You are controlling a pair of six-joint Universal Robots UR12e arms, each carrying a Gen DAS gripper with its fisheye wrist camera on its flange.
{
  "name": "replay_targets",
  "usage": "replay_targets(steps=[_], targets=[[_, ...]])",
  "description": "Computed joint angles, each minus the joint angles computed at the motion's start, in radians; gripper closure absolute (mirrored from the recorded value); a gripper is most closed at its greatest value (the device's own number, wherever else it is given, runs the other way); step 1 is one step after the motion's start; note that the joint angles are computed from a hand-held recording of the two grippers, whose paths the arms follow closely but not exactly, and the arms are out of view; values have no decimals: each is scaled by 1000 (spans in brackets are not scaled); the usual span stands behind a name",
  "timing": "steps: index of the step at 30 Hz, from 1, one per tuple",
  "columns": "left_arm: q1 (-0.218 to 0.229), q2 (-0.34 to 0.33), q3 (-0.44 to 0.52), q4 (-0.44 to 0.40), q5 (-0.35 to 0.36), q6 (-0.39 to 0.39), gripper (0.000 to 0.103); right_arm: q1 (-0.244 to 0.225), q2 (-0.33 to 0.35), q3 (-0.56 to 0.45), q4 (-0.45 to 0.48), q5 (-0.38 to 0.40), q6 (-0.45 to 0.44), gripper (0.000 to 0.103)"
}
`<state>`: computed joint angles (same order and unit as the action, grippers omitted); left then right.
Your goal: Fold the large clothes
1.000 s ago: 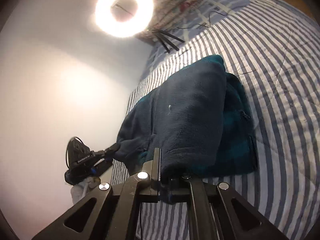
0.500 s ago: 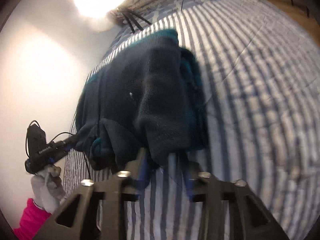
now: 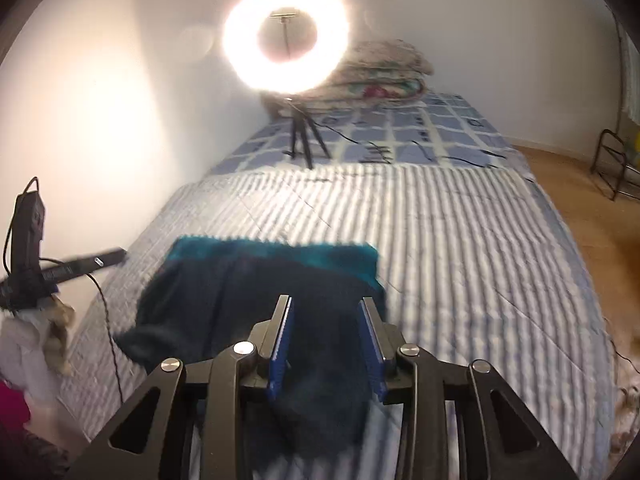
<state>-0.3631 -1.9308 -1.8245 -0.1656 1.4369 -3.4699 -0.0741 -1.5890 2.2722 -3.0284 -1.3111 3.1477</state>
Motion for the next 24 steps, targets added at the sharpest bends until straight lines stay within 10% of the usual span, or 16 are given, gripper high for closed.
replay_targets(steps=[17, 24], targets=[[-27, -208, 197, -129, -8, 54, 71, 48, 228, -155, 84, -85, -34, 80], [19, -139, 130, -79, -151, 45, 71, 46, 213, -137, 83, -110, -53, 80]])
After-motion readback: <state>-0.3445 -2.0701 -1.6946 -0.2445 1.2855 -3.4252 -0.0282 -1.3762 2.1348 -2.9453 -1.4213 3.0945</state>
